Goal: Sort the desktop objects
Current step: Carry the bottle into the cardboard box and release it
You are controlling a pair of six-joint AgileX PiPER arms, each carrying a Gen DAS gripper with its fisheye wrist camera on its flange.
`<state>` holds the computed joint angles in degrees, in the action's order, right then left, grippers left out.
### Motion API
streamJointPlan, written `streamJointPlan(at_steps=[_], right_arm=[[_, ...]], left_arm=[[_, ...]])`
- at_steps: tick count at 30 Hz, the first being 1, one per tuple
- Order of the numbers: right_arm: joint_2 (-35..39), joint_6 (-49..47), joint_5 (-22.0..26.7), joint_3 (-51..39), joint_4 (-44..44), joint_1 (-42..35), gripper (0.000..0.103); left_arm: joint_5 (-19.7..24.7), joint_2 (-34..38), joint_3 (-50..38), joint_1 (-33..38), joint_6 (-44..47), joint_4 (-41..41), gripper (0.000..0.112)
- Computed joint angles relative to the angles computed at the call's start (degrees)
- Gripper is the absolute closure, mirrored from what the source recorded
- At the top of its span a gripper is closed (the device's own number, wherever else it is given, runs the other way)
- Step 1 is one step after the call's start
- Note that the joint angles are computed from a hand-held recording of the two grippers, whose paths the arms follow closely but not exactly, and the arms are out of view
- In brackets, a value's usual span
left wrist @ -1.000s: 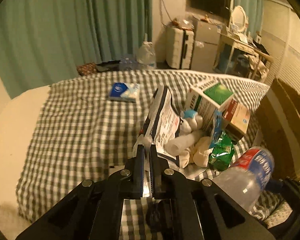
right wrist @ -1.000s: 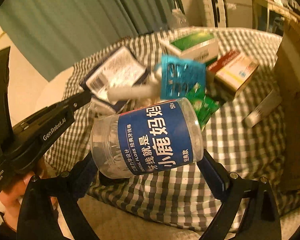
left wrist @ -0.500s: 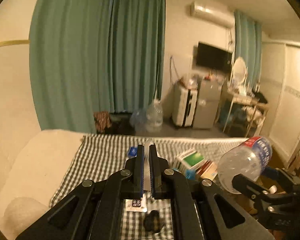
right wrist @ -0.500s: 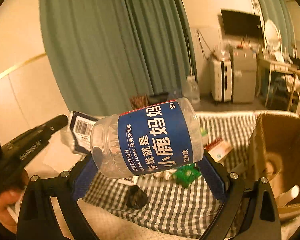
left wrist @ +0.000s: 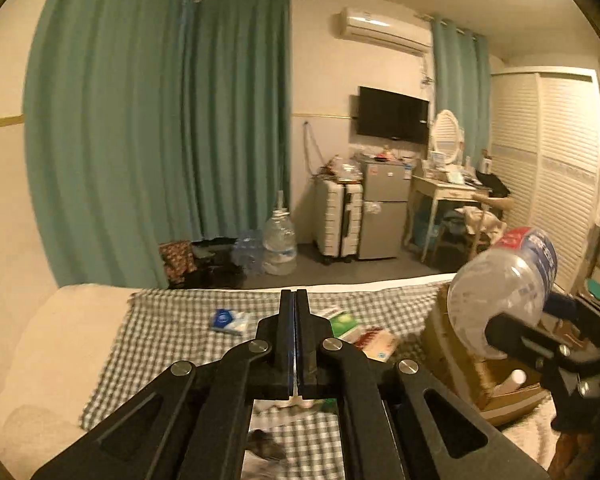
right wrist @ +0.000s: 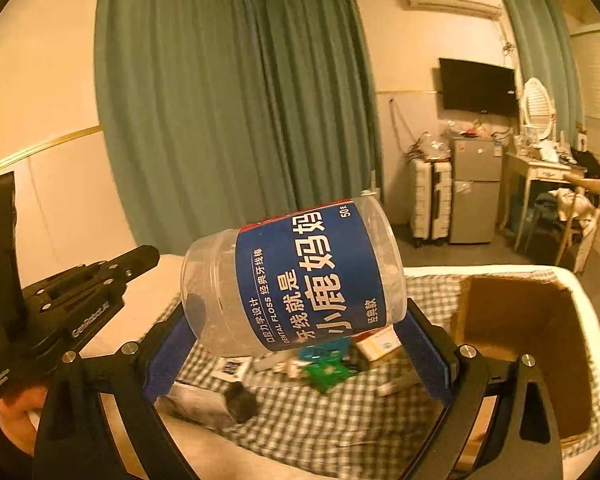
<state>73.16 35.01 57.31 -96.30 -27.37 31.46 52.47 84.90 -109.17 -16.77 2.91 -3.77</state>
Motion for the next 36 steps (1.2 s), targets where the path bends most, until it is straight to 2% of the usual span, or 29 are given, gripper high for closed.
streamJointPlan(at_steps=[6,10,12,18,22,26,29,33,36], right_arm=[[-4.9,-4.9,0.2,2.6,2.1,-10.9,0.008],[-5.9,-10.0,-2.1,5.6,9.4,-21.9,0.008],[-5.7,-13.7,-3.1,6.5,14.5,-27.8,0.008],[-3.0,-18.4,-2.8,9.0,19.5,-38.0,0.008],[-0.5,-22.4,-3.6,11.5,24.7,-44.5,0.008],[1.9,-22.5,-2.7,12.4,24.4,-47.2,0.008],[6.2,-17.7,0.3,11.4,15.4,-44.5,0.008],[7.8,-17.7,1.1,12.0,12.5,-42.6,0.007],[7.2,-16.7,-1.1,12.6,12.1,-42.2,0.006]], left_arm=[[3.3,4.8,-4.6,-8.9,-6.4,7.1,0.112],[5.3,9.8,-4.9,-8.8,-10.0,8.3,0.11],[8.0,13.7,-6.7,-7.6,-10.9,7.5,0.102],[3.0,17.8,-1.4,-6.7,-12.1,5.6,0.08],[3.5,23.5,-4.8,-8.7,-12.5,6.7,0.078],[2.6,27.7,-5.8,-9.2,-12.5,7.7,0.067],[0.8,30.4,-6.3,-9.1,-12.8,8.3,0.059],[3.4,36.7,-13.4,-8.2,-12.4,8.2,0.047],[5.0,40.3,-17.1,-7.9,-12.5,8.0,0.047]])
